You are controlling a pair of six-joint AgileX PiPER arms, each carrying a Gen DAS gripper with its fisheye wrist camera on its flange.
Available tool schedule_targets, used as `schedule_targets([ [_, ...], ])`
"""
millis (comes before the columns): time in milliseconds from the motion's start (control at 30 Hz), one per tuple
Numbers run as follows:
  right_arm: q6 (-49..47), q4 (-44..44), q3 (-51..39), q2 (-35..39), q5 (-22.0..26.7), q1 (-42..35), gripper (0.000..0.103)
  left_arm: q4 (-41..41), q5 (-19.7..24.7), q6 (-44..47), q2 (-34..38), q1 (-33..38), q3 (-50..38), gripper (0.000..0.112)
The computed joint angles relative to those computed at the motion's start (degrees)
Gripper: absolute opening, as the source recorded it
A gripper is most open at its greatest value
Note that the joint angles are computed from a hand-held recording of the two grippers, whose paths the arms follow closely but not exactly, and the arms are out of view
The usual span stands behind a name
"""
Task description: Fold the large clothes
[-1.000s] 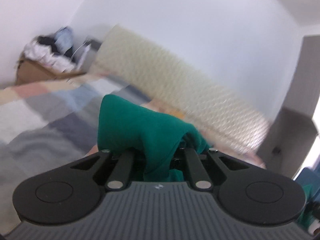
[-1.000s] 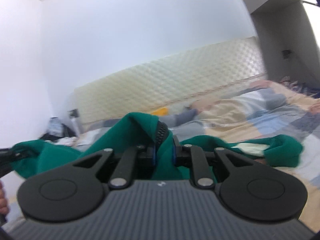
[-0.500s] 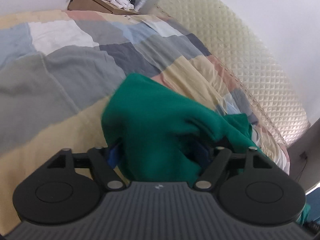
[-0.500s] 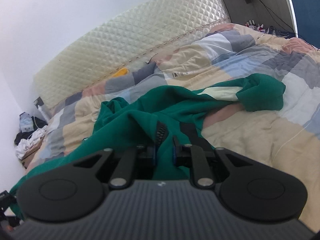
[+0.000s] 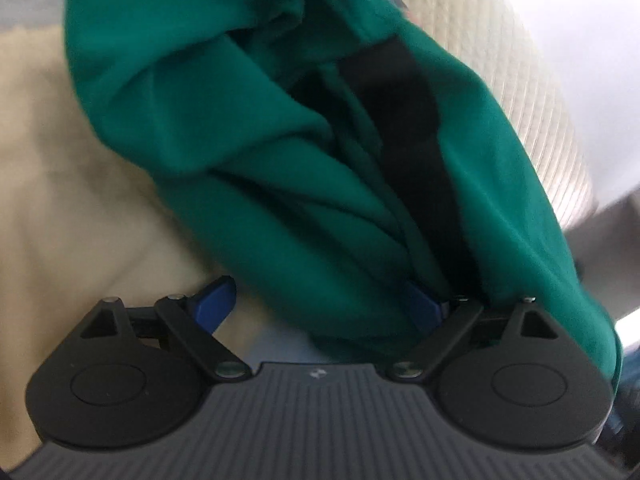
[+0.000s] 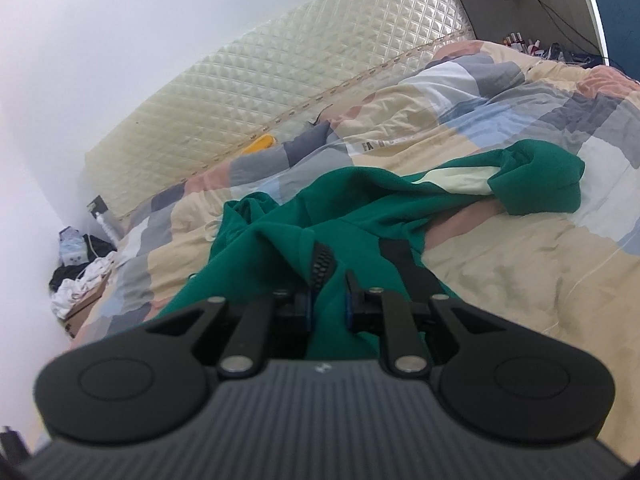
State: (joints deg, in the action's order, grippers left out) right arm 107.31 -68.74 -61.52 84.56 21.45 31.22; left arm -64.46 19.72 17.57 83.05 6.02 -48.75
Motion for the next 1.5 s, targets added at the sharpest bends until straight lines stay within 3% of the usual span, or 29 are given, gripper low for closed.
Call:
schedule_targets([
  [67,0.59,-0.81,0.22,0.02,-0.52,-0.04,0.017,-11.45,-2.72,11.32,2.57,-0.69,-0.40,0.090],
  [133,1.64,-2.28,0.70,-0.13,-0.94,0.21,0.017,-16.52,-4.54,18.53,4.28,-1.45,-1.35,0.065],
  [167,1.95,-2.91,0.95,-0.30,-1.19,0.42,0.017,-15.68,-5.51,18.69,4.71,-1.69,-1.82,0.041],
  [200,2.05,-3.34,1.21,-0.54,-1.70,0.43,0.017,-13.42,-6.21,16.56,4.56,-1.49,-2.05,0.026],
  [267,2.16,-3.94,1.60,-1.18,-2.61,0.53,0.017,-4.13,-5.40,6.53,2.77,0.41,-2.46,0.015],
  [333,2.33,-4.37,2.04,-2.17,-3.85,0.64,0.017,7.33,-4.35,-3.50,-0.22,3.04,-3.06,0.012],
  [400,4.02,-6.34,2.84,-3.62,-5.55,0.84,0.017,18.79,-0.06,-12.17,-3.13,7.14,-5.71,0.011],
  [533,4.66,-9.13,3.30,-6.21,-7.44,3.10,0.017,33.90,8.97,-18.52,-7.26,16.48,-15.04,0.010],
  [600,1.99,-7.44,3.26,-7.56,-9.71,4.04,0.017,36.80,13.16,-17.00,-7.03,22.30,-22.74,0.010],
  [767,-24.73,18.59,1.24,-9.00,-14.75,5.98,0.018,38.91,29.29,-10.36,2.66,34.38,-51.31,0.010],
  [867,-41.64,33.59,-2.37,-7.50,-13.05,9.10,0.018,41.25,35.71,-6.05,9.75,36.84,-65.54,0.010],
  [933,-47.04,35.99,-4.97,-5.75,-9.99,11.88,0.018,46.24,34.96,-4.88,12.32,35.56,-66.82,0.010],
  [1033,-44.73,33.39,-7.02,-2.48,-6.41,15.34,0.018,56.21,31.97,-8.28,18.15,32.26,-66.75,0.010],
  [1200,-46.16,35.93,-9.61,5.53,-3.68,17.94,0.020,63.20,20.00,-14.39,20.55,30.31,-49.82,0.013],
  [1367,-45.47,36.13,-9.93,10.62,-3.79,18.09,0.021,59.12,9.31,-10.54,18.40,32.65,-36.13,0.017],
  [1433,-47.66,39.52,-10.87,12.64,-4.41,16.85,0.021,52.53,8.93,-4.35,17.64,34.49,-34.51,0.026],
  [1500,-48.20,41.57,-10.54,13.50,-5.57,15.74,0.021,46.14,12.06,0.19,17.36,36.01,-35.25,0.049],
])
